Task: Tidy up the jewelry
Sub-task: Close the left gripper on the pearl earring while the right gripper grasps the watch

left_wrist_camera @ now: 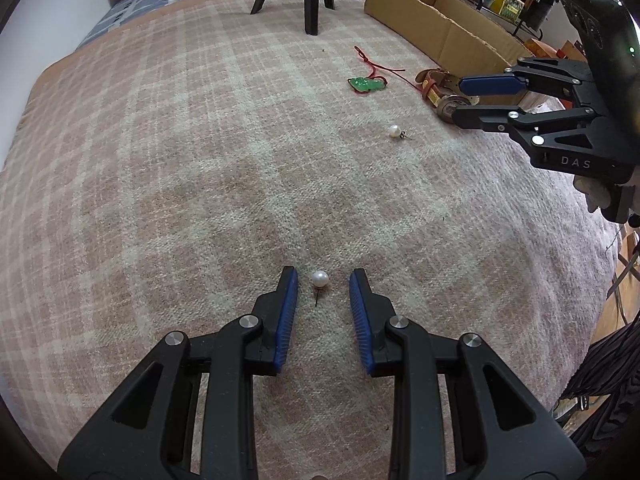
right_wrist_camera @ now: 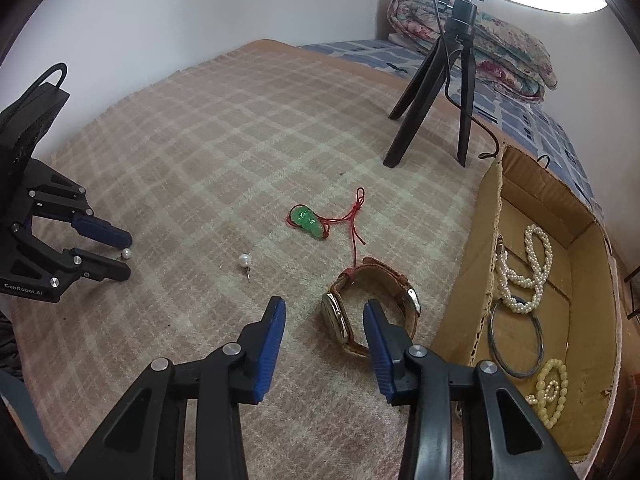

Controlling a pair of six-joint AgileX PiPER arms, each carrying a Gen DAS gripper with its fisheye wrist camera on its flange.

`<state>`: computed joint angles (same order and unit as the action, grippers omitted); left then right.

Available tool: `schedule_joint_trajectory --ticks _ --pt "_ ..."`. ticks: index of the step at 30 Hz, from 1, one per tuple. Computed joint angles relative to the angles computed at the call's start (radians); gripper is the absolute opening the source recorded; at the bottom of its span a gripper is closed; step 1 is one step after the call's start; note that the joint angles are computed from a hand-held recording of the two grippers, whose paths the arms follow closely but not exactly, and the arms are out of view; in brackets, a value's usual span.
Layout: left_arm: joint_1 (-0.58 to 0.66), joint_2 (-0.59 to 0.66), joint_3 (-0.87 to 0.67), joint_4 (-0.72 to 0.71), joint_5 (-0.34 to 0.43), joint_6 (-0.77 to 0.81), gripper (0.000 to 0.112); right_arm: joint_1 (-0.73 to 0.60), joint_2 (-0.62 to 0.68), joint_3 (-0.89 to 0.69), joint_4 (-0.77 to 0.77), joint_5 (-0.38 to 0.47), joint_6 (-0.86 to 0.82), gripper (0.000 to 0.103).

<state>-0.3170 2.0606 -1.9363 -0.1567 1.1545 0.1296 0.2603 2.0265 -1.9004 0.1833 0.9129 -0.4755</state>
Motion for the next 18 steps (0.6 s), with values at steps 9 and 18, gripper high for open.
schedule_joint_trajectory --ticks 9,18 --pt "0.0 0.002 0.0 0.002 -0.002 0.002 0.015 0.04 0.012 -0.008 -0.12 0.004 0.049 0.038" --pt "-0.006 -0.015 0.023 0.008 -0.009 0.016 0.009 0.059 0.021 -0.019 -0.196 0.02 0.059 0.026"
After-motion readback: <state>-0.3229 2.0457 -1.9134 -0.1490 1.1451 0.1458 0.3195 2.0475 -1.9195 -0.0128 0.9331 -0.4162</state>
